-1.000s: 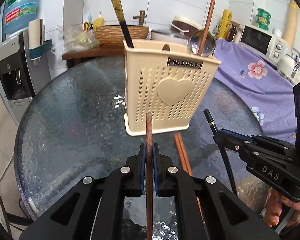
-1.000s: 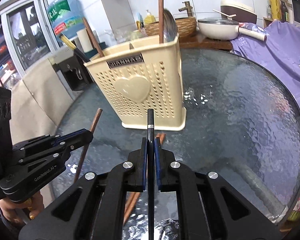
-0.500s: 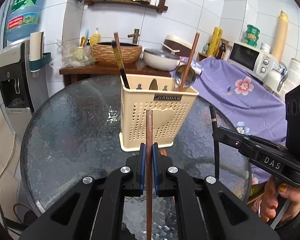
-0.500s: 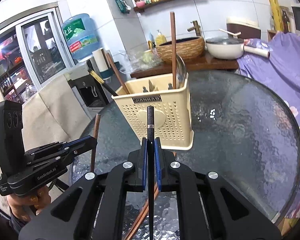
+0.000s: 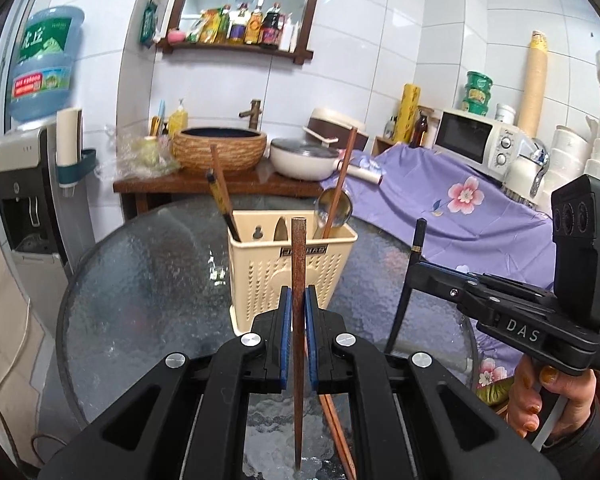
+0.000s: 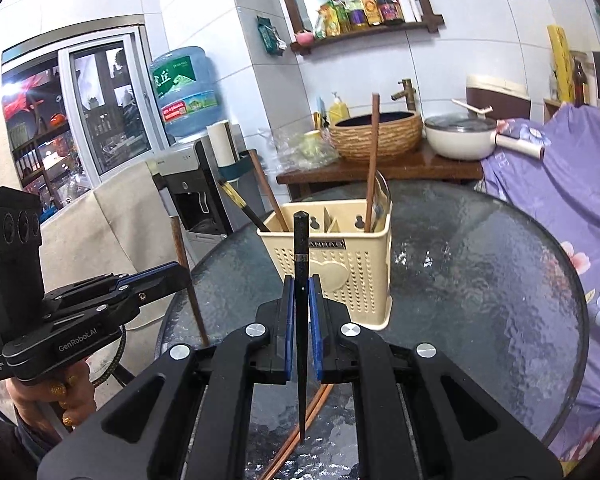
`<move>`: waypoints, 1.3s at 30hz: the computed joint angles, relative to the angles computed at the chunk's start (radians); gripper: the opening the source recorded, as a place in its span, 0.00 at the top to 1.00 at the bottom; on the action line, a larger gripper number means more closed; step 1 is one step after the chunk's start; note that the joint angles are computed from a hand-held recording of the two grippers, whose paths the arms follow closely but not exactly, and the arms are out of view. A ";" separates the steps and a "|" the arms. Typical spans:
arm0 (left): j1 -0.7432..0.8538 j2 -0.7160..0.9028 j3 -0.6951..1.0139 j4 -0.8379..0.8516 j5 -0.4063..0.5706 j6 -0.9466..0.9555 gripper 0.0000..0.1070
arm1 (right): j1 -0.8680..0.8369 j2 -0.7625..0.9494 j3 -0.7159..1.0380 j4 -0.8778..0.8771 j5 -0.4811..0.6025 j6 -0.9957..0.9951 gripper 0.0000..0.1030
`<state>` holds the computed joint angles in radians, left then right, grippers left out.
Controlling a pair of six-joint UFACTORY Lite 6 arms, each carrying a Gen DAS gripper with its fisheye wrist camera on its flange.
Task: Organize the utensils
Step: 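Lift both chopsticks and carry them above the cream holder with both grippers, then lower both chopsticks into the holder and open both grippers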
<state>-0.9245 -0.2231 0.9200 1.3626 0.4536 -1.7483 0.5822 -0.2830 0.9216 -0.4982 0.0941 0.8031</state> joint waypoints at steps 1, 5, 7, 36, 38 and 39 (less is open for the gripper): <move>-0.005 -0.001 0.007 -0.003 0.007 0.009 0.94 | 0.004 -0.003 0.009 -0.004 0.010 -0.002 0.92; -0.016 0.004 0.046 -0.021 0.028 0.056 0.94 | 0.018 -0.003 0.054 0.014 0.045 -0.036 0.92; -0.019 0.012 0.071 -0.034 0.033 0.089 0.94 | 0.019 0.005 0.087 0.046 0.067 -0.084 0.92; 0.249 0.550 1.147 -0.652 0.109 0.870 0.94 | -0.074 0.628 1.265 0.117 0.403 -0.320 0.92; 0.267 0.564 1.124 -0.647 0.071 0.840 0.94 | -0.077 0.652 1.244 0.061 0.365 -0.266 0.92; 0.267 0.572 1.112 -0.615 0.068 0.805 0.94 | -0.078 0.653 1.215 0.041 0.345 -0.241 0.92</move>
